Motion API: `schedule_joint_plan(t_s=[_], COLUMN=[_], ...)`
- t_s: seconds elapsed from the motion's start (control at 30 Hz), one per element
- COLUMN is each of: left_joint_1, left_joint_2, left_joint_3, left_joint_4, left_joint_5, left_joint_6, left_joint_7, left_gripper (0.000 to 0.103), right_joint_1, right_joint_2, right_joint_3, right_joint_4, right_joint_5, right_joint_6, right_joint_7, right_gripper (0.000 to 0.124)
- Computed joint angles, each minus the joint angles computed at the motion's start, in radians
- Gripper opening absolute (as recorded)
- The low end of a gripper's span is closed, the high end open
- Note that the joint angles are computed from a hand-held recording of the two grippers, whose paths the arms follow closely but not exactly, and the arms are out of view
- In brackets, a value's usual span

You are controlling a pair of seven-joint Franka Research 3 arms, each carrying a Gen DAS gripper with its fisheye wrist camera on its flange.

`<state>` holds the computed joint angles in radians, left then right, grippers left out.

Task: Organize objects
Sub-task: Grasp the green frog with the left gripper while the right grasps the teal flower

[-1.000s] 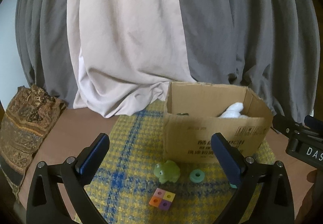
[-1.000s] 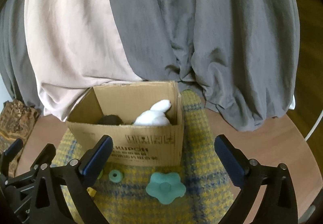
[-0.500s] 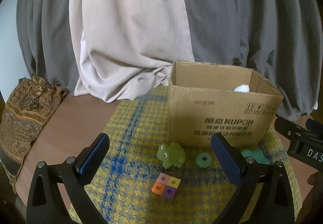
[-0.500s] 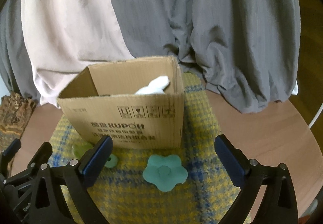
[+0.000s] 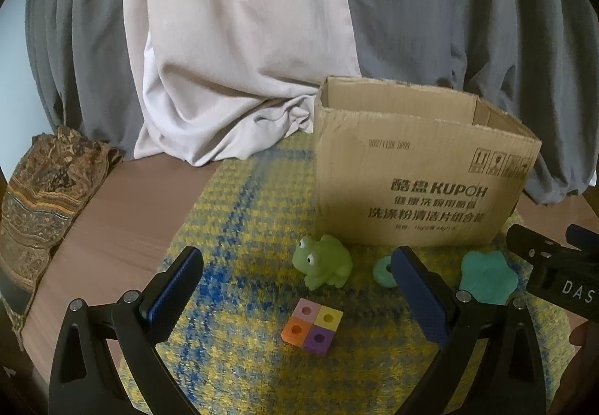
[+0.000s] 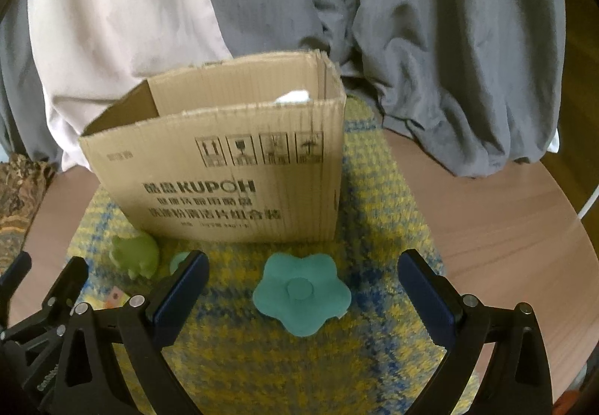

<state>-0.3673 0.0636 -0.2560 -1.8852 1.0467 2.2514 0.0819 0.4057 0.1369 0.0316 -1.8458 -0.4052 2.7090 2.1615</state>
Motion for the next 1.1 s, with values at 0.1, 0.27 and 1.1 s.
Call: schedule_joint_plan(t_s=[0.1,0.27,1.1], left_joint_1=[0.003,0.005,0.029], left_joint_2=[0.011,0.036,0.161], left_joint_3=[0.004,0.014,0.074], left_joint_4=[0.004,0.019,0.094], left_joint_5=[-0.007,-0.016,-0.193], left_joint_6=[0.006,0.013,0.166], left_joint_7=[0.006,0.024,0.211], left_gripper=[0.102,0.102,0.072], right_joint_1=[0.001,0.008,0.028], right_joint_2=[0.015,0.044,0.171], right_joint_3=[-0.001,-0.009,-0.025], right_joint_4=[0.010,0.029,0.150], right_joint_5=[0.008,0.017,0.155], right_joint_6=[-0.018,-0.048,-0.196], right_joint_7=[0.002,0.007,-0.081], right_gripper=[0.101,0.101,0.101])
